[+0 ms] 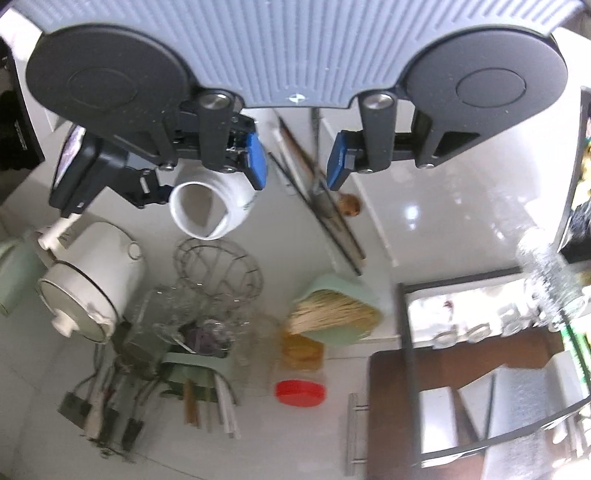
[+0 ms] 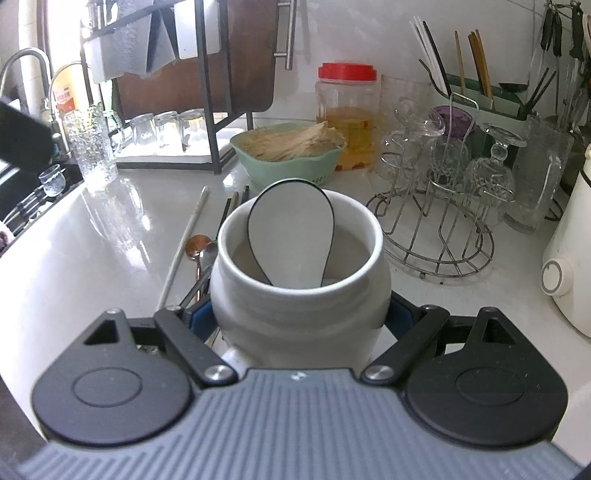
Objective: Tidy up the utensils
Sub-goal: 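Move the open left gripper back down to the utensil pile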
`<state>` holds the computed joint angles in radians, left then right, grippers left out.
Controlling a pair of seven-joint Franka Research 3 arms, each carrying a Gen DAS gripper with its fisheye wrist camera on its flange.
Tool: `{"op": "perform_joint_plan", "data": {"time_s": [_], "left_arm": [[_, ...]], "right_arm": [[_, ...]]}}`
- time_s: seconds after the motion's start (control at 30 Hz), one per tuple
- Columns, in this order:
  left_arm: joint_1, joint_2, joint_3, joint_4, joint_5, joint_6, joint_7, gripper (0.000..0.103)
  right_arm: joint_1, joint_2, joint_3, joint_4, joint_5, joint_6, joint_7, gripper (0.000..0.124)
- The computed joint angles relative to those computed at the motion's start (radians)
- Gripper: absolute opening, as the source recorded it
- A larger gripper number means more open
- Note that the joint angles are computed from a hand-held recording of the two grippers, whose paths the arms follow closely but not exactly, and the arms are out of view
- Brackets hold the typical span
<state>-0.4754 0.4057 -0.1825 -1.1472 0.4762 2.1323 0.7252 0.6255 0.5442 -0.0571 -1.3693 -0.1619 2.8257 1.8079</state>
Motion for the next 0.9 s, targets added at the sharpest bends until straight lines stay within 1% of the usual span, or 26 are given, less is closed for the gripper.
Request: {"op": "perform_joint_plan", "data": {"time_s": [0.17, 0.3, 0.37, 0.5, 0.63, 0.7, 0.8, 0.9], "left_arm": [[0.007, 0.003, 0.01, 0.014, -0.007, -0.071, -0.034, 0.043], [0.015, 0.009, 0.02, 0.006, 0.001, -0.082, -0.085, 0.043], [0.022, 0.004, 0.024, -0.017, 0.006, -0.07, -0.115, 0.043], [0.056, -0.013, 0.021, -0.085, -0.014, -0.019, -0.163, 0.043], [0.098, -0.003, 0.009, -0.125, -0.066, 0.035, -0.159, 0.043], [0.125, 0.015, -0.004, -0.137, -0.114, 0.079, -0.129, 0.043], [0.164, 0.048, -0.024, -0.151, -0.189, 0.168, -0.054, 0.043], [0.188, 0.105, -0.042, -0.117, -0.256, 0.203, 0.045, 0.043]], "right_arm": [[-0.006, 0.005, 0.008, 0.016, 0.008, -0.024, -0.012, 0.091], [-0.016, 0.008, 0.021, 0.02, 0.018, -0.025, -0.035, 0.091], [-0.016, 0.007, 0.02, 0.018, 0.023, -0.023, -0.036, 0.091], [0.0, 0.014, 0.003, 0.037, 0.013, -0.045, -0.014, 0.091], [0.002, 0.024, 0.003, 0.064, 0.003, -0.079, 0.0, 0.091], [0.001, 0.029, 0.004, 0.077, 0.0, -0.095, 0.004, 0.091], [-0.003, 0.038, 0.011, 0.102, -0.002, -0.125, 0.0, 0.091], [0.004, 0.042, 0.003, 0.113, -0.011, -0.141, 0.024, 0.091]]}}
